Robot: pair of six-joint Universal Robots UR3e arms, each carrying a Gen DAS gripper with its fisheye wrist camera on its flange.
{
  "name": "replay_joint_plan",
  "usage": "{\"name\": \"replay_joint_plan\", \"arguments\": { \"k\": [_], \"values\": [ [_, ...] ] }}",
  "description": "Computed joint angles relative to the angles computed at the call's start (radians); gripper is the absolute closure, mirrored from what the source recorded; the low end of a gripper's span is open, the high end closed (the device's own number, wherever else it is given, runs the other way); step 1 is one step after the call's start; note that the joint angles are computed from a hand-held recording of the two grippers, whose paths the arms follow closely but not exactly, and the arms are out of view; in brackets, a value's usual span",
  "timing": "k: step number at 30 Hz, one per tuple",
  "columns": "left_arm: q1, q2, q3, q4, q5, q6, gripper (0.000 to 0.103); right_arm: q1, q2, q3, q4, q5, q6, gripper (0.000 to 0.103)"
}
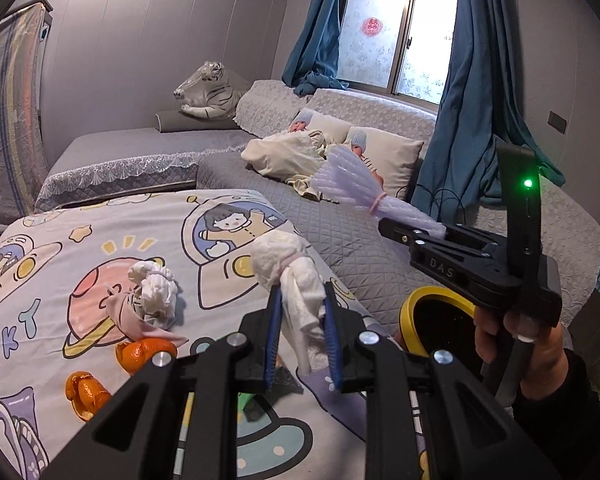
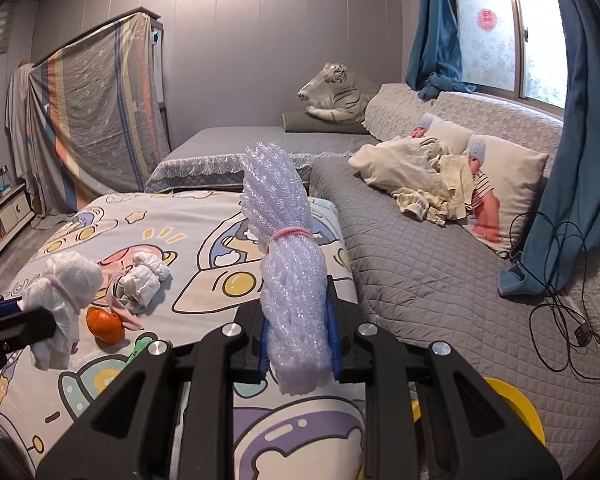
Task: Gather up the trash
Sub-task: 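Carry the mesh bundle and tissue with both tools over the yellow bin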
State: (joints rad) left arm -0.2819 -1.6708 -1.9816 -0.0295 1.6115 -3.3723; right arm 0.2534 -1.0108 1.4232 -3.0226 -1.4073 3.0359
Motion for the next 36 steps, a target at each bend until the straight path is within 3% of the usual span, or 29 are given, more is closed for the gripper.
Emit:
{"name": "replay_joint_plan", "arguments": {
  "k": [17, 36],
  "values": [
    [-0.105, 0.018, 0.078, -0.054, 0.106, -0.005, 0.084, -0.113, -0.255, 0.34, -0.145, 0.053, 0.022, 0.082],
    [-0.198, -0.162, 0.317, -0.105, 0.108, 0.02, 0.084, -0.342, -0.504, 0.712, -0.257, 0.129, 0.026, 0.082]
  ]
}}
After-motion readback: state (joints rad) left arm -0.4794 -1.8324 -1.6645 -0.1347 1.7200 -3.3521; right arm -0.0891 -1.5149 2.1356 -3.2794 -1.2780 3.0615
